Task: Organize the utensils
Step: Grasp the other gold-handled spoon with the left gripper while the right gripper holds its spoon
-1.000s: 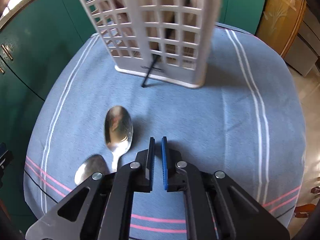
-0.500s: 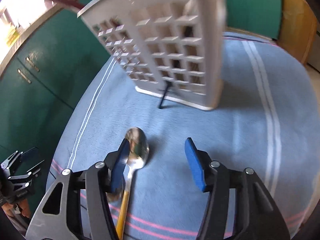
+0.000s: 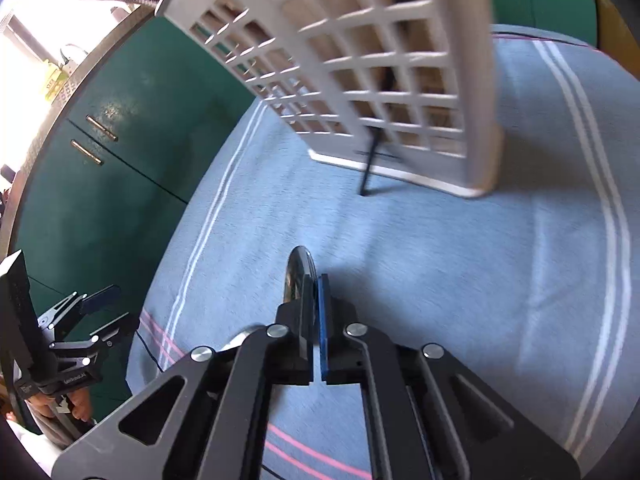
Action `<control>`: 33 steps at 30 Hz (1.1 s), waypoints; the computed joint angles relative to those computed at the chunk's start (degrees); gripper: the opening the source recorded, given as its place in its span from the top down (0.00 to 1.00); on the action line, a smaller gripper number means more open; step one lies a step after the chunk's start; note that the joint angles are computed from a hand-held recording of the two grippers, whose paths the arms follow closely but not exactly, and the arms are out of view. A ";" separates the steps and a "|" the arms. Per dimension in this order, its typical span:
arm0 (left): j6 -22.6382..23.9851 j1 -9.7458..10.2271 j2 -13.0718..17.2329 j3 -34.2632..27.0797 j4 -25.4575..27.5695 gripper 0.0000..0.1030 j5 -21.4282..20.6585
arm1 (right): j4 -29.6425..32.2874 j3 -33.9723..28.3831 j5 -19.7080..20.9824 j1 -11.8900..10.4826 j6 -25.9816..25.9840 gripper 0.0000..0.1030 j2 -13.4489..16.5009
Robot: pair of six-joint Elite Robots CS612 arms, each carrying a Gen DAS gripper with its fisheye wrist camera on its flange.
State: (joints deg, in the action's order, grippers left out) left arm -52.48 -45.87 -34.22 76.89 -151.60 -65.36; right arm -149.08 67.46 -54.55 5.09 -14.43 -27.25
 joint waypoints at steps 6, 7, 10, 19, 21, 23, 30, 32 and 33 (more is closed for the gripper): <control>8.01 0.73 2.86 -4.35 -6.99 0.32 -9.48 | -9.83 8.59 -5.21 -2.29 1.82 0.97 -4.03; 8.82 0.97 3.48 -5.26 -7.73 0.32 -11.66 | -11.01 9.34 -5.83 -2.48 2.25 0.97 -4.39; 11.21 1.72 5.88 -9.28 -7.30 0.32 -17.14 | -14.65 12.51 -7.11 -3.51 3.24 0.97 -5.79; 11.48 5.32 11.41 -18.66 -6.02 0.54 -34.77 | -16.06 14.29 -7.39 -3.87 4.63 0.97 -6.75; 11.45 5.88 12.12 -20.22 -4.25 0.65 -38.03 | -16.28 14.36 -7.33 -3.87 4.63 0.97 -6.48; 11.73 6.19 12.59 -21.21 -3.08 0.68 -40.39 | -16.24 13.17 -7.65 -3.18 5.35 0.97 -5.69; 10.75 6.89 14.35 -24.22 -1.69 0.86 -43.65 | -16.14 12.69 -7.75 -2.90 5.49 0.97 -5.38; 10.41 6.85 14.76 -24.72 -2.54 0.90 -43.39 | -16.34 12.96 -7.88 -2.92 5.45 0.97 -5.55; 10.46 6.75 15.09 -25.32 -2.47 0.91 -42.87 | -16.42 13.08 -7.89 -2.89 5.31 0.97 -5.65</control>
